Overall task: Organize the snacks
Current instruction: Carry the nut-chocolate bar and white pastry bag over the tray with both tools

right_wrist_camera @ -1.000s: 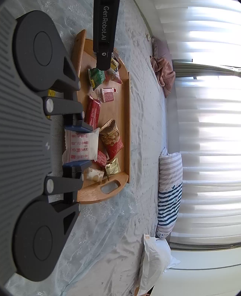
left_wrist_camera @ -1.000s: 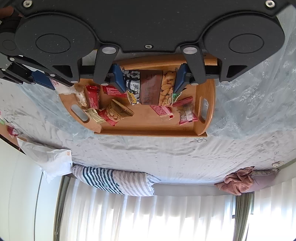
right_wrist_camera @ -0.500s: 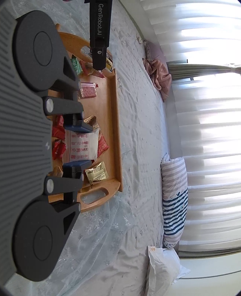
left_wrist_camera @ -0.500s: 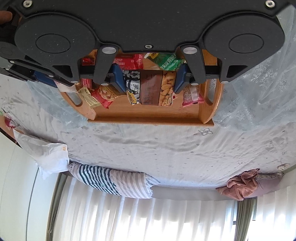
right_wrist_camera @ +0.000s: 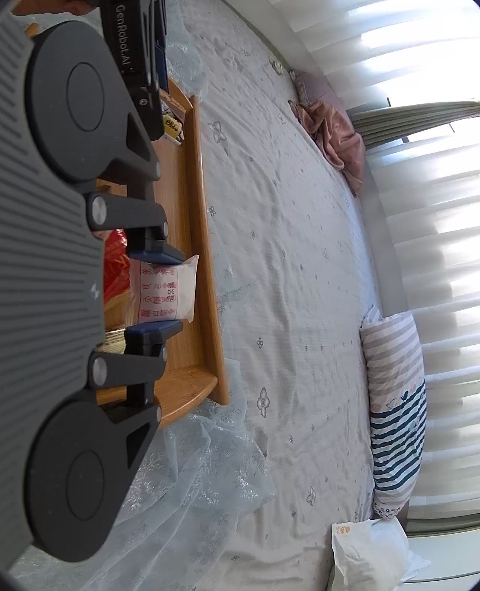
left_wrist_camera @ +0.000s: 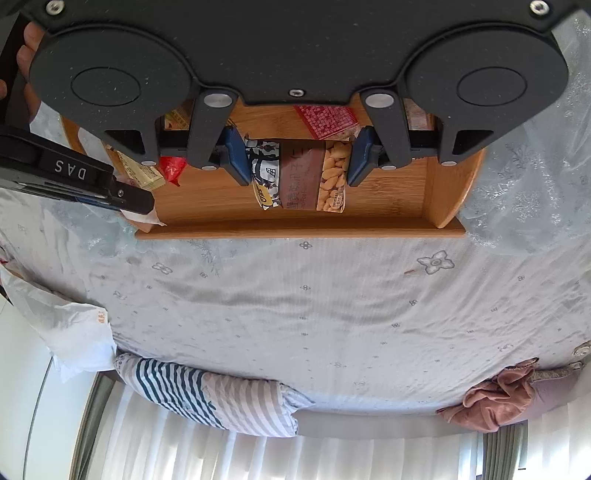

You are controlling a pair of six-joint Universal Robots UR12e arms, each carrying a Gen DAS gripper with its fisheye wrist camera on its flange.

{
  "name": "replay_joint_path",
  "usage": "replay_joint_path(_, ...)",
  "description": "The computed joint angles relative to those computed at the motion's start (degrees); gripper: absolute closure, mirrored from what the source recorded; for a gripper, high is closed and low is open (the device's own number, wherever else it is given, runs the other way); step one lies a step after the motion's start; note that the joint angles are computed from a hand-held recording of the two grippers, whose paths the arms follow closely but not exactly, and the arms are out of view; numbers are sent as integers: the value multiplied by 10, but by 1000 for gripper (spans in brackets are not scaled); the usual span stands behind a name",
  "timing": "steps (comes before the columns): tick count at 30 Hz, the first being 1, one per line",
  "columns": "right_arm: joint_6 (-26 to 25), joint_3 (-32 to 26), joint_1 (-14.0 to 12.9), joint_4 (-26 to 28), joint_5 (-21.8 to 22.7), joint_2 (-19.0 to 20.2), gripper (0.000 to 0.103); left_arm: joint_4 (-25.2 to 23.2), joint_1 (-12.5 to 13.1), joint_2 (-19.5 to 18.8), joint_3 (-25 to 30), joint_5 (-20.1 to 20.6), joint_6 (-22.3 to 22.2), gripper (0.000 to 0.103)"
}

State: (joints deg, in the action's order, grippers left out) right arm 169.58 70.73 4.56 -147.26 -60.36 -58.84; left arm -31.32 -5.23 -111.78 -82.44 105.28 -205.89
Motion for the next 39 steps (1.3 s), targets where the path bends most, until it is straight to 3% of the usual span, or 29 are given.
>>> replay_joint_path(11, -16, -46, 17, 28, -28, 39, 66, -31, 6, -42, 36, 5, -3, 49)
replay_joint_path(31, -14, -42, 18, 26, -40, 44, 66, -31, -3, -57, 46, 36, 23, 49)
replay_joint_path(39, -11, -40, 14, 23, -25, 42, 56, -40, -5, -54, 47, 41, 24, 37)
